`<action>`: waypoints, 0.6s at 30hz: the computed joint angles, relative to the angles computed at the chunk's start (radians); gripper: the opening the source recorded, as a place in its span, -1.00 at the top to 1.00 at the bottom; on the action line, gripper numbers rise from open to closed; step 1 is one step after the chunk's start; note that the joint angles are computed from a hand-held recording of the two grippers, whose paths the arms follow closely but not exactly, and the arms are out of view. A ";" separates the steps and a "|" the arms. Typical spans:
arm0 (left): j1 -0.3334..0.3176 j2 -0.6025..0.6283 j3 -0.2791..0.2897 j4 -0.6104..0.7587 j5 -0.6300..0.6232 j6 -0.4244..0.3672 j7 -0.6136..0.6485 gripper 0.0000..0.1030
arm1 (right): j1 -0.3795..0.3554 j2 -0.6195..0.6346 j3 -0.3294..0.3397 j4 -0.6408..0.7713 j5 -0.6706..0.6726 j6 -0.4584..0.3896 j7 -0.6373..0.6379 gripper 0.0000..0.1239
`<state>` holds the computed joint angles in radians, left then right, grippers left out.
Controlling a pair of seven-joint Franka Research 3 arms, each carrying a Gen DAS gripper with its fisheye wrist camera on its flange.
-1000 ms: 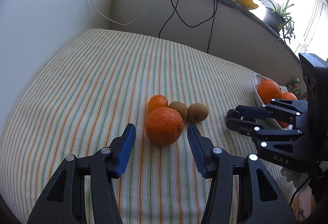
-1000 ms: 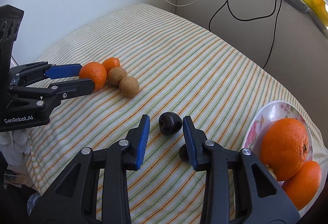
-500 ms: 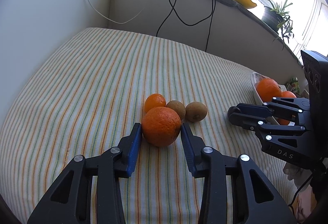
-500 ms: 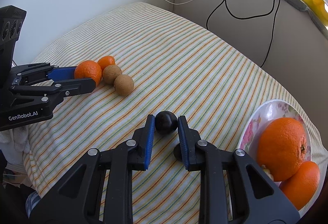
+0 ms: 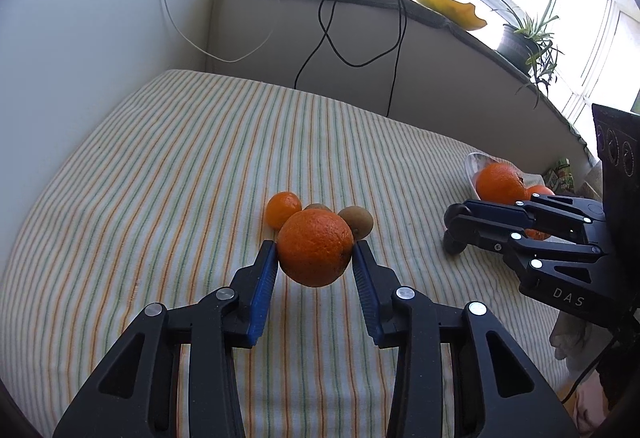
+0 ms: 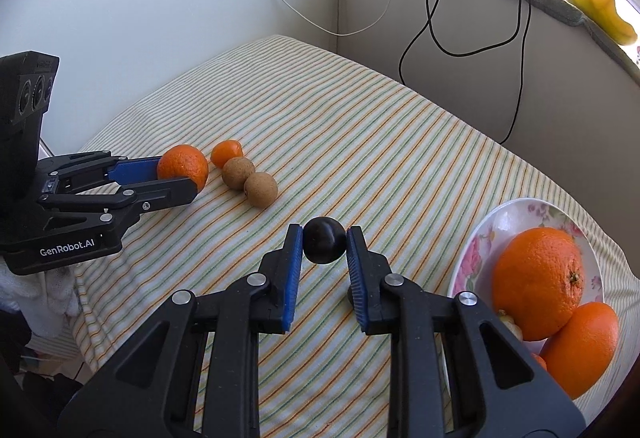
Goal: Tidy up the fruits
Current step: 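Lift and carry the dark plum with the right tool while the left tool carries the tangerine to the plate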
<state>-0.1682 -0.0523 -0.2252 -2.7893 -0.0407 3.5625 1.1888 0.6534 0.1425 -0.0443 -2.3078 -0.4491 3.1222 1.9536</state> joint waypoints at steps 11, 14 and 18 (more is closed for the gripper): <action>-0.025 -0.035 -0.043 0.012 -0.014 -0.007 0.003 0.28 | -0.045 -0.120 0.001 -0.117 -0.072 0.090 0.079 0.62; -0.037 -0.032 -0.044 0.027 0.012 -0.010 -0.014 0.28 | -0.100 -0.157 0.025 -0.145 -0.131 0.108 0.131 0.62; -0.054 -0.018 -0.059 0.056 0.005 -0.021 -0.007 0.28 | -0.132 -0.211 0.027 -0.194 -0.079 0.124 0.090 0.62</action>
